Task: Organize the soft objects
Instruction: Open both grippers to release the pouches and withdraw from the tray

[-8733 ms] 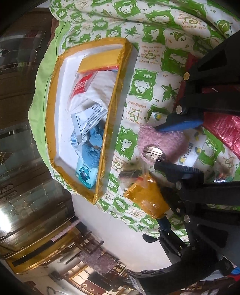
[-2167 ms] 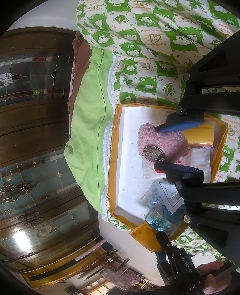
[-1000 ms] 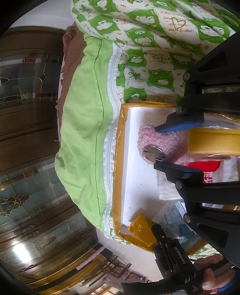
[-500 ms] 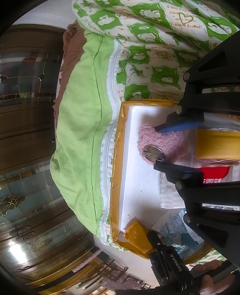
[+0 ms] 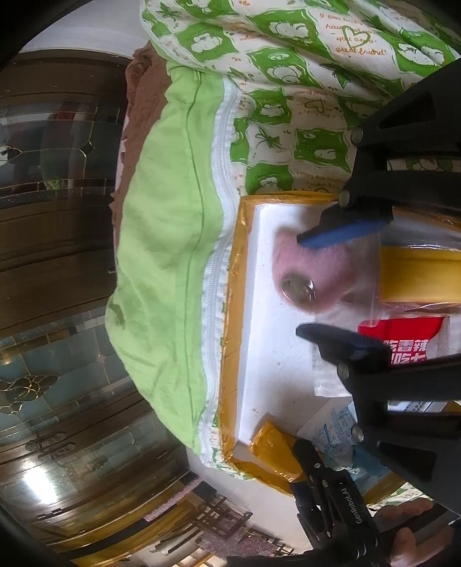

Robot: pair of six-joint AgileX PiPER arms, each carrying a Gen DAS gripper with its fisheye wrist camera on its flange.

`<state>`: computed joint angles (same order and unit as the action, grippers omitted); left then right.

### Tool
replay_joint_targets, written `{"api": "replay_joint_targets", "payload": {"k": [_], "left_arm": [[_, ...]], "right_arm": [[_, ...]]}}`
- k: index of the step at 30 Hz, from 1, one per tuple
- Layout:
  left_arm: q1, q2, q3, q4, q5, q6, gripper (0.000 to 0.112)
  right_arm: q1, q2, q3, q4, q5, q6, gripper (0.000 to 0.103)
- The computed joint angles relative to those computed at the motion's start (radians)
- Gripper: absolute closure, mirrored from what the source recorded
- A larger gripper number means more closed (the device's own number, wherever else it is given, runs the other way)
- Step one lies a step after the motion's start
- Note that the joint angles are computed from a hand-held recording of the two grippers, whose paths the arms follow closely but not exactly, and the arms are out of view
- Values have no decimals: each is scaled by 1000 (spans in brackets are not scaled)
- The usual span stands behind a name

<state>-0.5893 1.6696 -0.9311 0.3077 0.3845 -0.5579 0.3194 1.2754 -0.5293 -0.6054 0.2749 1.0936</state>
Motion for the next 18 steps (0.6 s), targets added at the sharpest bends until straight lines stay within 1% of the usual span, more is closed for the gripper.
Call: {"api": "replay_joint_targets", "payload": {"k": [2,5,7,8,10,11,13,15,18], "left_arm": [[-1,-16,10,-8,2,6,36],[-8,-65,39,-32,3,25,36],[-20,-106,61,-21,7,14,33],[-29,-126,73,-4,9,-6,31],[-52,-177,106,35,11,-62,29],[-57,-190,116,32,10,-65,29],[-62,-236,151,-36,2,-29,29],[-80,-280,188,-57,-2,-40,28],[-131,-328,223,17,18,-141,27]], "right_arm": [[3,-24,8,-6,-2,10,46],[22,-68,20,-9,7,18,40],[43,-106,33,-40,21,50,33],[58,-129,40,-63,34,79,31],[97,-176,56,-131,69,167,24],[106,-192,62,-136,78,178,23],[130,-233,75,-131,100,196,18],[164,-276,86,-125,133,224,15],[240,-335,100,-157,200,310,12]]}}
